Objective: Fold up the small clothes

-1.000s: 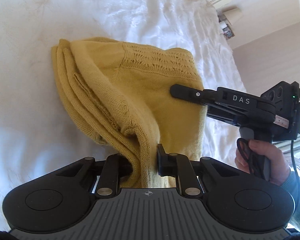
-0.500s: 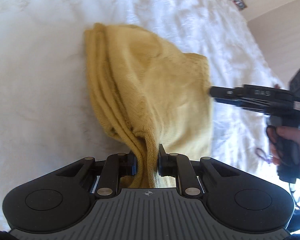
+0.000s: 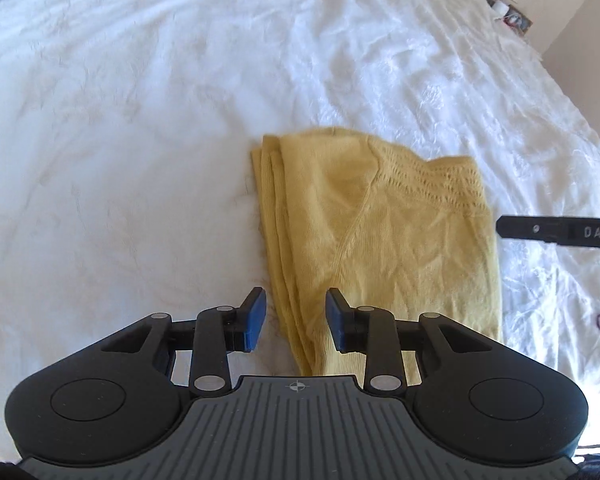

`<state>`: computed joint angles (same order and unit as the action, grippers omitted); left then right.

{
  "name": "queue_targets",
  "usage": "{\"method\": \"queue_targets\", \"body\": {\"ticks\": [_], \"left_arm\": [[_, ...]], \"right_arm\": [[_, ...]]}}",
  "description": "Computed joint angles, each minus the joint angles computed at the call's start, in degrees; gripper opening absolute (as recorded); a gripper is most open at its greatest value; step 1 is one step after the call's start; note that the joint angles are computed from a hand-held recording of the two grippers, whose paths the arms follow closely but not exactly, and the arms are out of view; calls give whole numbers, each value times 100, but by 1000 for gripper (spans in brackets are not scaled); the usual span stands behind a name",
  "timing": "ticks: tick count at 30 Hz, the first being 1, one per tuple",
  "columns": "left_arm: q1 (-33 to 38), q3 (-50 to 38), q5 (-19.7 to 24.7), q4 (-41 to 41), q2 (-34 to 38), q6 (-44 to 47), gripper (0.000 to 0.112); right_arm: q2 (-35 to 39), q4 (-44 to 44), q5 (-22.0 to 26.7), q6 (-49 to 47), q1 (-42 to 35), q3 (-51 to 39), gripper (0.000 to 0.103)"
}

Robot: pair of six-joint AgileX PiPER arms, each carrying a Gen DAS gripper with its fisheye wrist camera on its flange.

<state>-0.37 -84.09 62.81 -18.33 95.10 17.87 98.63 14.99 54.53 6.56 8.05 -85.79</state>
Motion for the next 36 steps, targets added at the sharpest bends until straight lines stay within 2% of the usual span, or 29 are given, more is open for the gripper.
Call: {"method": "queue_targets", "body": {"ticks": [4, 8, 10, 11, 13, 15, 16, 19, 21, 23, 25, 26, 30, 36], "left_arm": [[-348, -459, -299, 209, 392, -178, 34], [-586, -752, -793, 608, 886, -362, 34], [-707, -1048, -806, 989, 1248, -687, 34], [-740, -1304, -676, 1208, 1508, -852, 35], [-738, -1624, -522, 1348, 1836, -991, 51], [-678, -1735, -539, 1377, 1961, -1004, 65], [-631, -1769, -519, 1337, 1977, -972, 68], [-436, -1733, -394, 1031, 1864, -732, 68], [-317, -1538, -476, 834, 1653, -556, 68], [-224, -1312, -609, 709, 1383, -401, 68], [-103, -1061, -744, 446, 1083, -148, 77], [-52, -981, -738, 314, 957, -1, 79], [119, -635, -592, -87, 467, 426, 102], [119, 151, -510, -236, -467, 588, 103]], "right_arm": [[185, -151, -84, 74, 100, -103, 73], [592, -494, -53, 427, 124, -432, 75], [934, -715, 116, 748, 105, -780, 77], [1107, -847, 224, 903, 107, -972, 78], [1466, -1044, 465, 1165, 93, -1368, 84], [1637, -1139, 541, 1352, 85, -1576, 84], [1663, -1203, 550, 1443, 98, -1639, 84], [1440, -1450, 352, 1726, 191, -1505, 85], [1158, -1512, 185, 1921, 238, -1287, 86], [826, -1624, 10, 2177, 325, -997, 93], [514, -1881, -108, 2509, 495, -753, 100], [371, -1967, -141, 2625, 571, -636, 100], [-127, -2323, -94, 3090, 950, -270, 102], [-821, -2429, 53, 3440, 1440, 343, 102]]}}
